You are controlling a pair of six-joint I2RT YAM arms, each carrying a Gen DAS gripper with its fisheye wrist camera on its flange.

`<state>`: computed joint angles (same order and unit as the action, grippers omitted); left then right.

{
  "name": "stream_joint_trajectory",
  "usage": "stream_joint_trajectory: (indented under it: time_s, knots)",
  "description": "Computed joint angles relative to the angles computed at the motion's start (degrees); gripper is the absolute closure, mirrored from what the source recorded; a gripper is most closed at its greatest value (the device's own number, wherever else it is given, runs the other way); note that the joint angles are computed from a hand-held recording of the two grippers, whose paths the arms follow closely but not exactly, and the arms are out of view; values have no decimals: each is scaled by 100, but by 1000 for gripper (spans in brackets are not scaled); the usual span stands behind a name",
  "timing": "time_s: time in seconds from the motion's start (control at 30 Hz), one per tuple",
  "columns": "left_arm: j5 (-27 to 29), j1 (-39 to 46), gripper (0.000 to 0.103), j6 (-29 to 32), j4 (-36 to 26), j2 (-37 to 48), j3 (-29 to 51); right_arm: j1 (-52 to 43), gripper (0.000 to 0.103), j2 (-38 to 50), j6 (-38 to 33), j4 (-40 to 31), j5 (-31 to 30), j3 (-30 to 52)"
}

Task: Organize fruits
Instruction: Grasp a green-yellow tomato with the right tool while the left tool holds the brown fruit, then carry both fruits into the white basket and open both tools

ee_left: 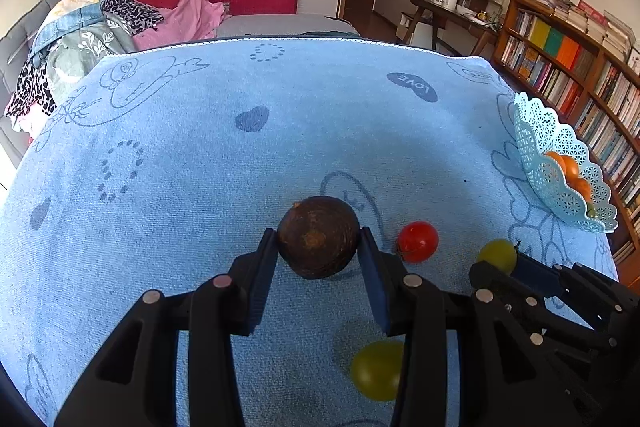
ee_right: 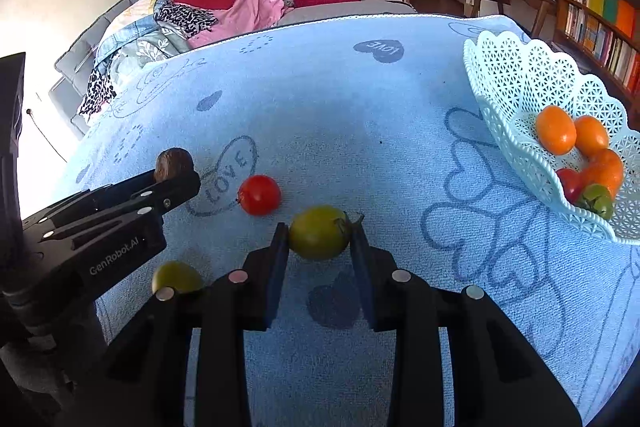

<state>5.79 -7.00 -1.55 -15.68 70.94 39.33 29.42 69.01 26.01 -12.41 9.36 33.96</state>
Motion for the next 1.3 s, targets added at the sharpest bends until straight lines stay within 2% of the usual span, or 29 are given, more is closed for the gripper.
stream_joint_trajectory:
  time_s: [0.47, 0.8, 1.03, 1.3]
  knots:
    - [-187, -258, 61, -29, -61, -411, -75, -107, 71, -1131, 117, -680, 184, -164]
    - [-512, -648, 61, -116, -171, -596, -42, -531, 71, -1820, 10, -1038, 55, -235]
    - [-802, -1046, 61, -181, -308, -700, 54, -1112, 70, -2401, -151, -1342, -182, -296]
    - [-1189, -1649, 61, -362, -385, -618, 245, -2356, 71, -2956, -639, -1627, -867, -368]
